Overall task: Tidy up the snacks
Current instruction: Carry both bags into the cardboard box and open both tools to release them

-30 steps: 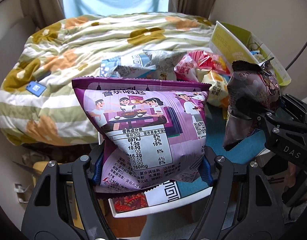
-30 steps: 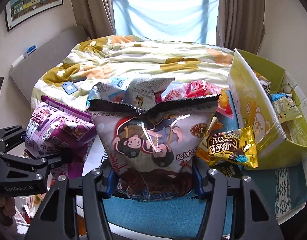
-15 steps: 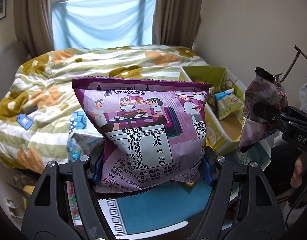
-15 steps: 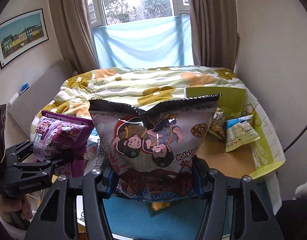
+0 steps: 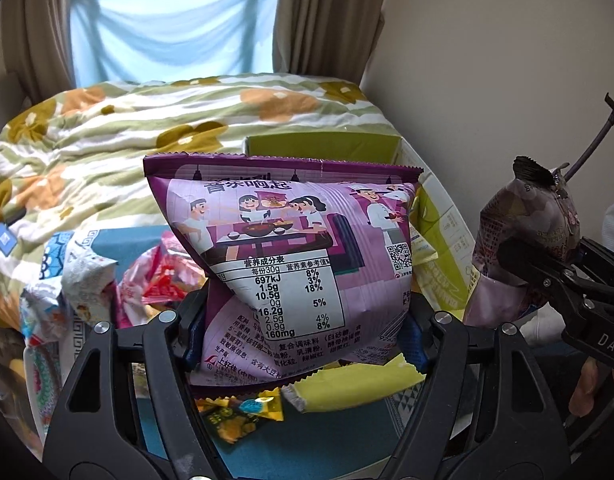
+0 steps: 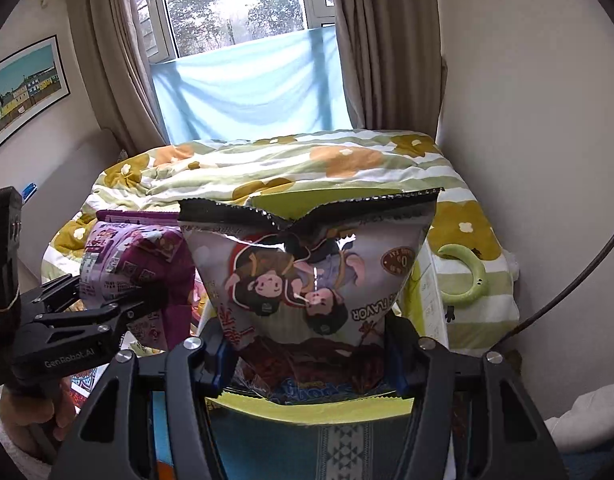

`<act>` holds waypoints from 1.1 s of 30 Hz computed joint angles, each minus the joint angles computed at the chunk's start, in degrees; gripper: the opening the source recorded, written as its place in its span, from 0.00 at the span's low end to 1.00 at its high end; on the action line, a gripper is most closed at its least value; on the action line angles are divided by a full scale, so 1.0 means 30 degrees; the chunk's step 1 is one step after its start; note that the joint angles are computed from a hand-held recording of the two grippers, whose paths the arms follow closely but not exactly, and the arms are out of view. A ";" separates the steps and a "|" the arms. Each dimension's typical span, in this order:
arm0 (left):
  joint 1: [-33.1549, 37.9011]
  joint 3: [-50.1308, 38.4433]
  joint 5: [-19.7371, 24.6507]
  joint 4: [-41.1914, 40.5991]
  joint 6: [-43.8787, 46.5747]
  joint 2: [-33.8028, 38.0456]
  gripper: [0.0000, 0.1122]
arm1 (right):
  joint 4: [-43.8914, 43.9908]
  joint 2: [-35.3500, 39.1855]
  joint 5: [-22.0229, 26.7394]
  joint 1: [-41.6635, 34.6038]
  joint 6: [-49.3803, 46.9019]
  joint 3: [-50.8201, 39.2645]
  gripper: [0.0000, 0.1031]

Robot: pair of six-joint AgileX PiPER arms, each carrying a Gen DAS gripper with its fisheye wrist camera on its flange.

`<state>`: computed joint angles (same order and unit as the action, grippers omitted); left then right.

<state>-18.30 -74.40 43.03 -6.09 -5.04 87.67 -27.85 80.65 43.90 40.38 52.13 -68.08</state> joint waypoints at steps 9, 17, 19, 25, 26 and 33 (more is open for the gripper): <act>-0.3436 -0.2836 0.1836 0.4453 -0.4718 0.3639 0.69 | 0.7747 -0.0252 -0.2897 -0.5188 -0.9389 0.1951 0.53; -0.3362 -0.2026 0.1907 0.5520 -0.4988 0.2849 0.91 | 1.1250 0.0036 -0.3375 -0.7017 -1.2815 0.2530 0.53; -0.3150 -0.1395 0.1814 0.5554 -0.5307 0.2271 0.91 | 1.1175 0.0072 -0.3201 -0.7020 -1.2825 0.2444 0.53; -0.1862 0.0385 0.1020 0.4200 -0.4951 0.0667 0.91 | 1.2423 0.1107 -0.2695 -0.7322 -1.4350 0.1720 0.53; -0.1729 0.0551 0.0910 0.4119 -0.4791 0.0533 0.91 | 1.2555 0.1442 -0.2594 -0.7218 -1.4531 0.1522 0.53; -0.0917 0.1641 0.0731 0.4229 -0.4476 -0.0263 0.91 | 1.2065 0.3851 -0.2634 -0.6126 -1.4174 0.0536 0.53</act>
